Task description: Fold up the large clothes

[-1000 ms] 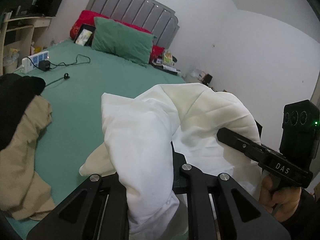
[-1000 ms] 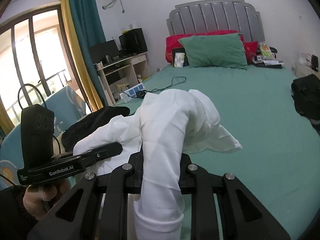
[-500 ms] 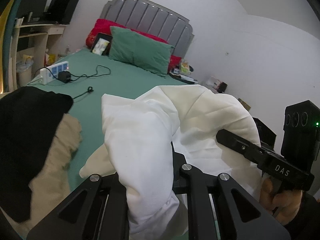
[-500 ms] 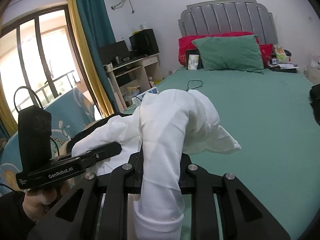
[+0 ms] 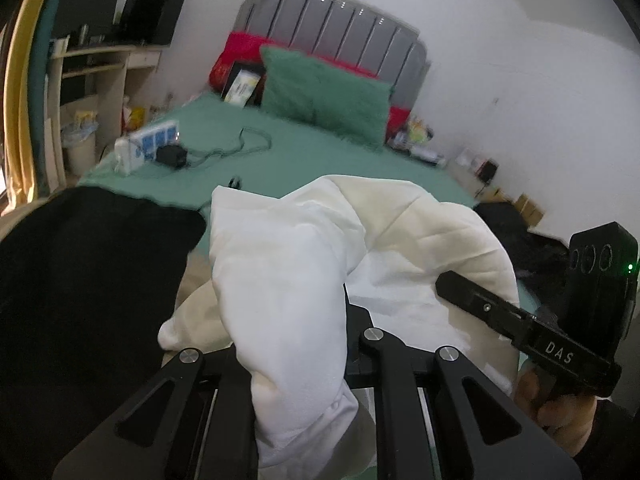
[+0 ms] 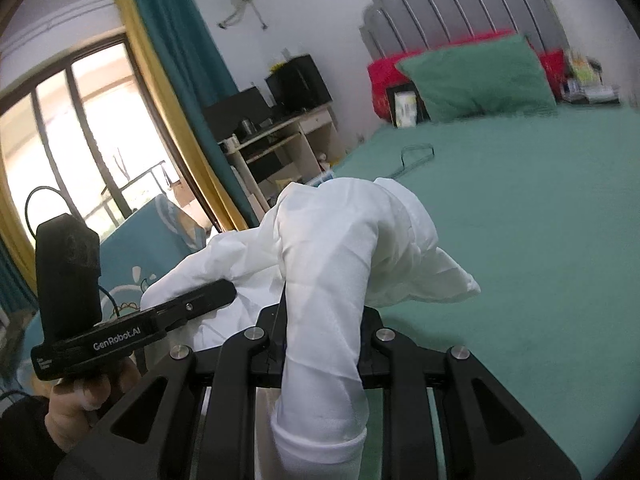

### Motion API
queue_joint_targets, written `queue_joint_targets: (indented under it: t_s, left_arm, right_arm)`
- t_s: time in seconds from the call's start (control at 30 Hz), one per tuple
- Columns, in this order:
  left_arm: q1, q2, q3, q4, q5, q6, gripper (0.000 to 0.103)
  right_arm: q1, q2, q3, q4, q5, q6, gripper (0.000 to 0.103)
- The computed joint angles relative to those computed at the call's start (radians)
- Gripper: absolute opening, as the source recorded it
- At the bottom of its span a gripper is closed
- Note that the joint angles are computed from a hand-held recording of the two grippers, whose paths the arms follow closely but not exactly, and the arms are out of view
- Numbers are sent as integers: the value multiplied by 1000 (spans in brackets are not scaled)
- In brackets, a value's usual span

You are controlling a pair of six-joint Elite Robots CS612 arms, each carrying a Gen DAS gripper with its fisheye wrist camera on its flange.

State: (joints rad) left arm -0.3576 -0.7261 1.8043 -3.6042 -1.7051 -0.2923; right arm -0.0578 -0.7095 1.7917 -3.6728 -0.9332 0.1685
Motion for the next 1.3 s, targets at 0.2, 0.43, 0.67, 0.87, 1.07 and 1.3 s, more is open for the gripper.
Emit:
queue_joint_targets:
  t_s: [0.2,0.43,0.67,0.87,1.07,1.3]
  left_arm:
    - [19,54,-100,331,-55,-58,17]
    - [0,65,-116,429,-5,-30,50]
    - [-23,30,-63,352,132,-29,50]
    - [-50,-3,14,88,262,8,50]
    - [-48,14,-17,65,106,49,50]
    - [-25,39,-84,319,73,-12,50]
  right_arm:
    - [0,65,-45,176,-22,4,22]
    - [-13,61,-23,292,-99,4,35]
    - [7,10,-7,370,-214,-69,47]
    - [14,-40,40,376,-304,-119,50]
    - [17,-69,60,378,-375,-123,53]
    - [19,-61,41,403,-398,-101,55]
